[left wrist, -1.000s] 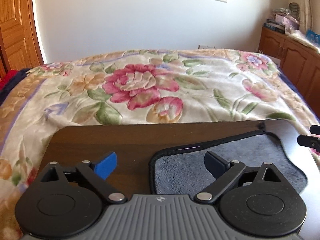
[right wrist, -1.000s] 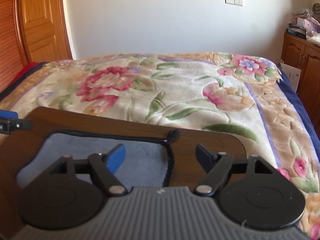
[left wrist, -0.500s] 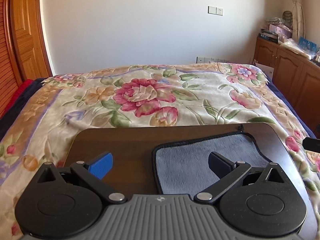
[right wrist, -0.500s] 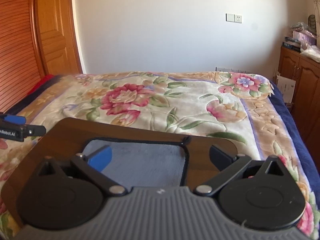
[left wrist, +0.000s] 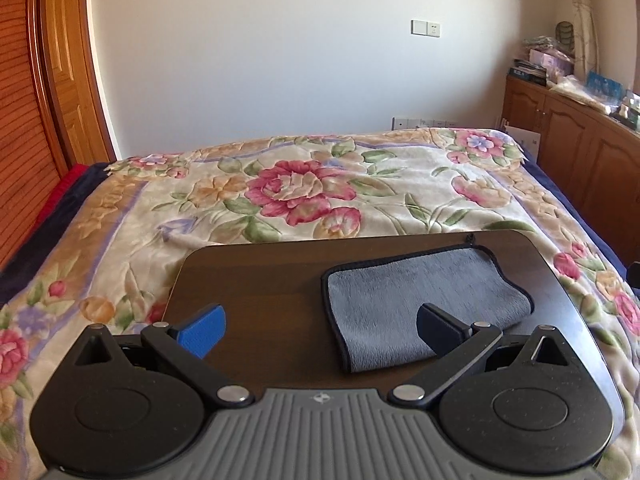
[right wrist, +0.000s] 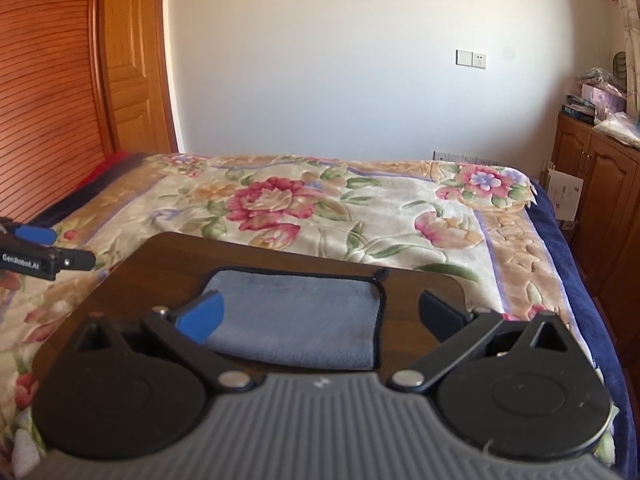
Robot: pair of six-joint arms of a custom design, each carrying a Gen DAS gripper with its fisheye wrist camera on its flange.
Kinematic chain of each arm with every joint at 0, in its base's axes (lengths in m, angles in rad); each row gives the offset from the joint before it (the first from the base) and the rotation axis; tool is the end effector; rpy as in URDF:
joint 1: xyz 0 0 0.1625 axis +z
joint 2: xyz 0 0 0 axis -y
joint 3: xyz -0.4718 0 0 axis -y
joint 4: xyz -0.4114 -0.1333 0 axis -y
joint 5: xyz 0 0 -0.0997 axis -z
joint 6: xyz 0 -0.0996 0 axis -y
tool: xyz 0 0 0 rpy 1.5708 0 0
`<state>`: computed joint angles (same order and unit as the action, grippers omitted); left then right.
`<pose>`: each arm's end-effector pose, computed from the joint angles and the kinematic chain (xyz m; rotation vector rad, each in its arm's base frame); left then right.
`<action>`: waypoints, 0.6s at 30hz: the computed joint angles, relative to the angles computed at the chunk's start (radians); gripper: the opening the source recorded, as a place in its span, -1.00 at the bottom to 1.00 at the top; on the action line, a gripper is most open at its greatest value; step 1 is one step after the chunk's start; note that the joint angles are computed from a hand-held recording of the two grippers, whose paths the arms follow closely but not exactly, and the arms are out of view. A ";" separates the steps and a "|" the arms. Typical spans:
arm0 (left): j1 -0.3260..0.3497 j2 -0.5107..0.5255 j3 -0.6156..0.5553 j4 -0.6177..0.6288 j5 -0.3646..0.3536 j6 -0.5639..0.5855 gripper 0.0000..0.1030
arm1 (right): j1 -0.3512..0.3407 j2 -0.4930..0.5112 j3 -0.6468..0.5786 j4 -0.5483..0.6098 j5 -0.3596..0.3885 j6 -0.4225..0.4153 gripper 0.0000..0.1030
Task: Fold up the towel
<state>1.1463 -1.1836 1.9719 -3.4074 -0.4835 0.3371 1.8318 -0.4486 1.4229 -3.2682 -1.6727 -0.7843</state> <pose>-0.0280 -0.5998 0.3709 0.0875 1.9575 -1.1172 0.3245 -0.7378 0.0185 1.3040 -2.3680 0.9517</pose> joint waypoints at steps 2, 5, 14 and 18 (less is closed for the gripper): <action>-0.013 -0.013 0.018 -0.003 0.012 0.004 0.94 | 0.004 -0.013 0.026 -0.015 0.000 -0.006 1.00; -0.029 -0.036 0.046 0.016 0.022 -0.014 0.94 | 0.007 -0.035 0.066 -0.036 0.006 -0.006 1.00; -0.079 -0.084 0.142 0.007 0.057 -0.055 0.94 | 0.009 -0.085 0.160 -0.068 0.024 0.002 1.00; -0.094 -0.100 0.177 0.020 0.068 -0.083 0.94 | 0.007 -0.094 0.188 -0.086 0.022 0.010 1.00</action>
<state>1.0519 -1.2834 2.1491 -3.3874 -0.4153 0.2545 1.8389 -0.5423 1.6106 -3.3538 -1.6507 -0.7748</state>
